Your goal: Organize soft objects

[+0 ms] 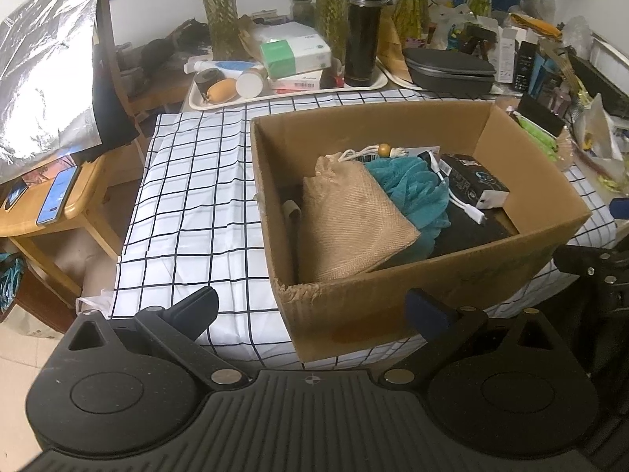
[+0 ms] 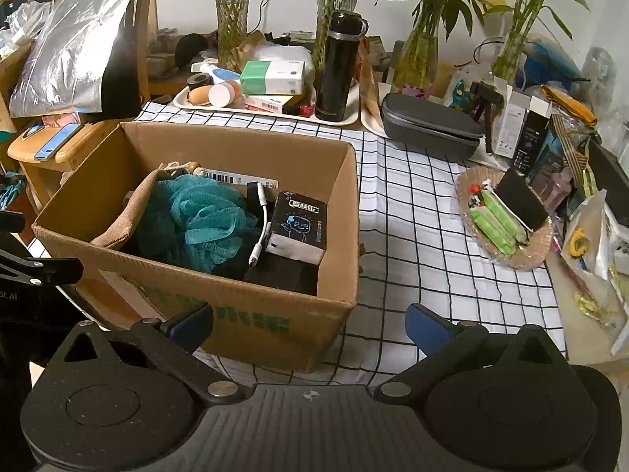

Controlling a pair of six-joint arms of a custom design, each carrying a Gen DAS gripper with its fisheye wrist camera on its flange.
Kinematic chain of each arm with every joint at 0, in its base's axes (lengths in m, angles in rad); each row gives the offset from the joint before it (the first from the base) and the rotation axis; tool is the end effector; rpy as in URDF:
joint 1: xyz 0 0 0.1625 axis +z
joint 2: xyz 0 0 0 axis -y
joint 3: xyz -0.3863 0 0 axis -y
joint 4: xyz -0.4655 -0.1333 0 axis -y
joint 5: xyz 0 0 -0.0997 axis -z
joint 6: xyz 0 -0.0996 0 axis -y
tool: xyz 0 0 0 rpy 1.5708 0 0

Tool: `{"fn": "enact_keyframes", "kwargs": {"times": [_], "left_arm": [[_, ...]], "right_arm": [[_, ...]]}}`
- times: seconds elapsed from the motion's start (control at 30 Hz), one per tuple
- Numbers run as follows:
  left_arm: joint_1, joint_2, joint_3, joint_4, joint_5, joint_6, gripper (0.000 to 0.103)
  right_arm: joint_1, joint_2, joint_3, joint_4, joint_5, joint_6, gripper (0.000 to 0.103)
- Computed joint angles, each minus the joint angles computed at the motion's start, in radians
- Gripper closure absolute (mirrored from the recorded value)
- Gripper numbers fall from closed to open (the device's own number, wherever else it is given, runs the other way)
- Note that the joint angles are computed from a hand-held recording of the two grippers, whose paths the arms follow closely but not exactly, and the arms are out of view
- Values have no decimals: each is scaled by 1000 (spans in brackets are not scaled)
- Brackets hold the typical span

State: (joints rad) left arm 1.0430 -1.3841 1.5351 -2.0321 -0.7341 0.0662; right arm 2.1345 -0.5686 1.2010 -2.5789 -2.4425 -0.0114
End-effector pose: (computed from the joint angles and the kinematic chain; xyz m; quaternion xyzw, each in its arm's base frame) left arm -0.1469 -0.6635 0.4390 0.2042 0.8816 -0.2293 0.3584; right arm 0.4849 -0.6603 0.0723 0.1770 -0.8764 0.2760 0.3529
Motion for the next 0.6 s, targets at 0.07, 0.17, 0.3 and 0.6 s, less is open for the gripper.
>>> {"fn": "enact_keyframes", "kwargs": {"times": [0.07,0.17,0.3,0.6], "left_arm": [[0,-1,0,0,-2,-1,0],[0,0,0,-1,1,-1,0],[0,1,1,-1,5,-1,0],[0,0,3,-5,4,1,0]], "right_arm": [[0,-1,2,-8,1,-1,0],[0,-1,4,-16,0,1,0],[-1,-1,3,-17,0,1,0],[0,-1,3,-25,-4,2,0]]}}
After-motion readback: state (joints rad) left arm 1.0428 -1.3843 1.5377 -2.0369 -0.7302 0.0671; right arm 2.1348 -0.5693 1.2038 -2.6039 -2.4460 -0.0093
